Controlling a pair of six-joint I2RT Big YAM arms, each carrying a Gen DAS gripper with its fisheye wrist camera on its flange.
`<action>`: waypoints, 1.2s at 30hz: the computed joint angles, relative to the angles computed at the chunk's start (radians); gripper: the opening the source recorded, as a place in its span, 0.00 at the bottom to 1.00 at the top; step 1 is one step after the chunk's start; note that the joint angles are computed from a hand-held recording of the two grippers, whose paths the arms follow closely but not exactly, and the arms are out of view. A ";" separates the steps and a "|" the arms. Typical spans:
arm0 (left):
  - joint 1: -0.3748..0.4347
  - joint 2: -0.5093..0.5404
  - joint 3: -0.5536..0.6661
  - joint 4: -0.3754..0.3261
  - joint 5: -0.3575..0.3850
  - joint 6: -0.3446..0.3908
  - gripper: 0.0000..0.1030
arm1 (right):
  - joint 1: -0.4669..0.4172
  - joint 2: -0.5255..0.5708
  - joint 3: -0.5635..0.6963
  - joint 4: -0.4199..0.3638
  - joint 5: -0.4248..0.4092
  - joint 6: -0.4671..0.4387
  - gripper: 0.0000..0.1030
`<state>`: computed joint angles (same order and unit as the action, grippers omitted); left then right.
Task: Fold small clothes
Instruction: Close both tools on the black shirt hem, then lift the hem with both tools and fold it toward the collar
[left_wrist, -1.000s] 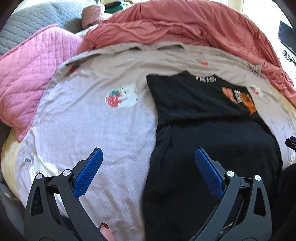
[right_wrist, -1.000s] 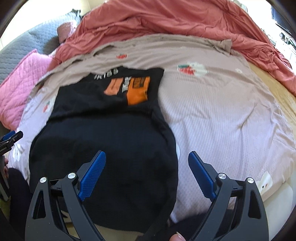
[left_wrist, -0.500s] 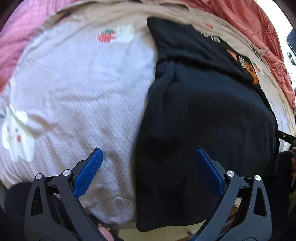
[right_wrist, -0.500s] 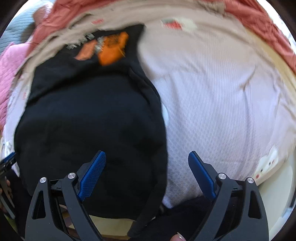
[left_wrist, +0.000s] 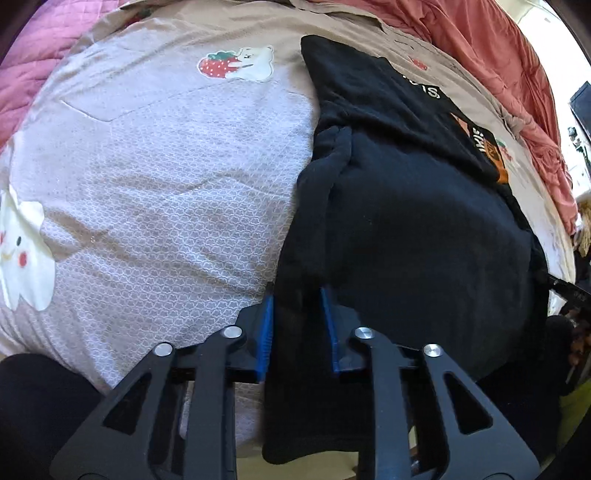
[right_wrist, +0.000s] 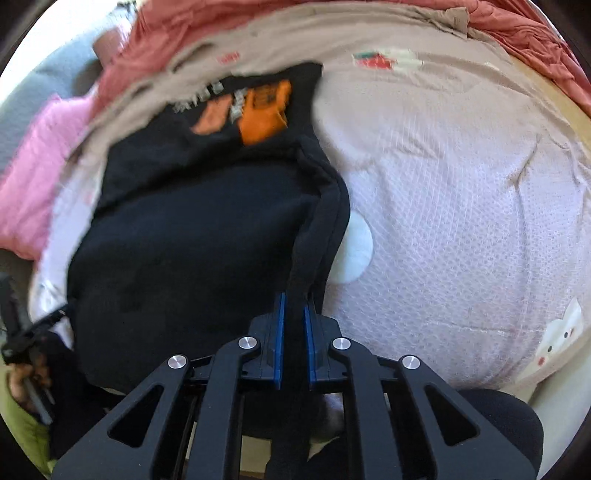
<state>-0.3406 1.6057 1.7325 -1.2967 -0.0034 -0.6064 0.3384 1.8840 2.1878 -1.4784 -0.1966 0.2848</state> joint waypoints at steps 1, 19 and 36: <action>-0.005 0.004 0.006 -0.006 -0.007 0.009 0.12 | -0.005 -0.016 -0.020 0.033 -0.020 0.004 0.08; 0.049 -0.043 0.051 0.157 0.059 -0.017 0.04 | -0.050 -0.060 -0.082 0.286 -0.133 0.081 0.07; 0.121 0.265 0.391 0.104 0.001 -0.035 0.05 | -0.067 0.360 0.516 0.183 -0.042 0.117 0.08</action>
